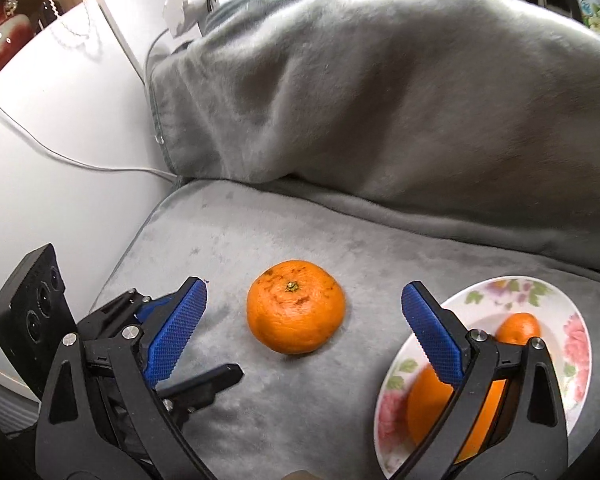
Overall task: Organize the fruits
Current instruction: 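Close the left tool on the large tangerine while the right tool clamps its other side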
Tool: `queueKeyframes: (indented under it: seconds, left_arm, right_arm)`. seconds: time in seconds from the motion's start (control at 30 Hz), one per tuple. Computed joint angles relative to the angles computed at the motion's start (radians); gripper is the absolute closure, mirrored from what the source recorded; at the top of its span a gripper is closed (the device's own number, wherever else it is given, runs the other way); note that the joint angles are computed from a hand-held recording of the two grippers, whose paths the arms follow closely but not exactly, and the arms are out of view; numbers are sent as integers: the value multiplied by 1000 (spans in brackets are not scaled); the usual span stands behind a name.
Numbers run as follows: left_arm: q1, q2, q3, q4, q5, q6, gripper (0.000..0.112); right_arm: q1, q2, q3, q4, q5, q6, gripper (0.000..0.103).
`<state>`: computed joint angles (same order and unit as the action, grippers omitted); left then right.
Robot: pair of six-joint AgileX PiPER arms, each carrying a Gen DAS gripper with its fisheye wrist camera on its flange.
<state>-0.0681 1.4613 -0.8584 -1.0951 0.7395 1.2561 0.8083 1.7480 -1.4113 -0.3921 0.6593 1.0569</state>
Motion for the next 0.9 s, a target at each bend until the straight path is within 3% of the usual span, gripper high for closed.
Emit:
queueKeyframes:
  seconds: [0.17, 0.27, 0.7, 0.8, 0.9]
  left_arm:
    - [27, 48, -27, -5, 63, -35, 30]
    - [30, 52, -26, -9, 63, -46, 31]
    - [43, 82, -35, -10, 81, -39, 32]
    - [28, 95, -48, -5, 75, -52, 32]
    - [18, 112, -61, 3, 74, -64, 32]
  right_arm:
    - [-35, 31, -17, 104, -23, -82, 5]
    - [-57, 48, -27, 159, -32, -130, 10]
    - [-76, 144, -131, 286, 10, -280, 10]
    - [-78, 170, -159, 320, 24, -315, 20]
    - [-76, 183, -169, 322, 32, -316, 21]
